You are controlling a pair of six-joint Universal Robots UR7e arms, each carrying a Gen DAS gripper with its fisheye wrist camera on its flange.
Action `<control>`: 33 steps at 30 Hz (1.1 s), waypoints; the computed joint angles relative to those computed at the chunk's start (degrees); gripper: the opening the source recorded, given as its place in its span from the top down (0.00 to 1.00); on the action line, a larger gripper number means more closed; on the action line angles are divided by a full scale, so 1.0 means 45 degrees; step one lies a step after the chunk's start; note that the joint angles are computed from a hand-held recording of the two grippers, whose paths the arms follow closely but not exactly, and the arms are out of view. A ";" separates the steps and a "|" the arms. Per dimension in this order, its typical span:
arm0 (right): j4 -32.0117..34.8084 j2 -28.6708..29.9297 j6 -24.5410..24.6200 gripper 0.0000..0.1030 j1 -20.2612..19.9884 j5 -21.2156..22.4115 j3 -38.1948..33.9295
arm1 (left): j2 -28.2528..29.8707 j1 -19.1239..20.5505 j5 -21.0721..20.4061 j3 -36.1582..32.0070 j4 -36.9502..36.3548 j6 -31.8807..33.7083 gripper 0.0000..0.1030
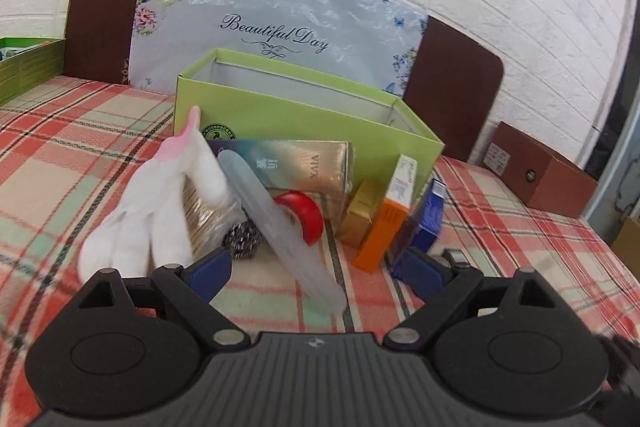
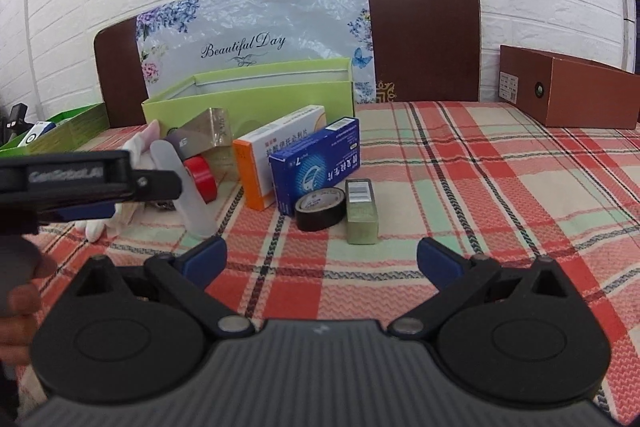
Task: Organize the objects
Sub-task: 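Grasp the clear plastic tube with left gripper while right gripper grasps small green-gray box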
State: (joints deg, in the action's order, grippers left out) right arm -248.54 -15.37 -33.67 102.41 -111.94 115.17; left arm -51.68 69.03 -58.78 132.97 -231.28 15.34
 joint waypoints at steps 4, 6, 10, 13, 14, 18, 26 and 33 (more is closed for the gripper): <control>-0.0080 -0.0085 0.0031 0.01 -0.0044 -0.0324 0.0147 | 0.0213 0.0227 0.0010 -0.0700 0.0673 -0.0677 0.11; 0.0043 -0.0116 0.0105 0.08 -0.0024 -0.0493 0.0131 | 0.0043 0.0411 -0.0187 -0.0905 0.1601 -0.0833 0.37; 0.0407 -0.0165 0.0045 0.23 0.0045 -0.0607 0.0057 | -0.0887 0.1306 -0.1888 -0.0869 0.3841 -0.1906 0.78; 0.0685 -0.0187 -0.0230 0.24 0.0010 -0.0485 -0.0027 | -0.1607 0.1425 -0.2287 -0.0200 0.4141 -0.1773 0.81; 0.0813 -0.0188 -0.0401 0.24 -0.0013 -0.0463 -0.0128 | -0.1817 0.1412 -0.2325 0.0067 0.4160 -0.1692 0.81; 0.1572 -0.0170 -0.1365 0.32 -0.0032 -0.0856 -0.1015 | -0.2504 0.1331 -0.2421 0.1025 0.4152 -0.1485 0.83; 0.3310 -0.0163 -0.1804 0.61 -0.0208 -0.1611 -0.2368 | -0.2984 0.0948 -0.1686 0.1702 0.4135 -0.0627 0.83; 0.3732 -0.0796 -0.0965 0.79 -0.0027 -0.1276 -0.1096 | -0.3948 0.0822 -0.1647 0.2308 0.5146 -0.0509 0.83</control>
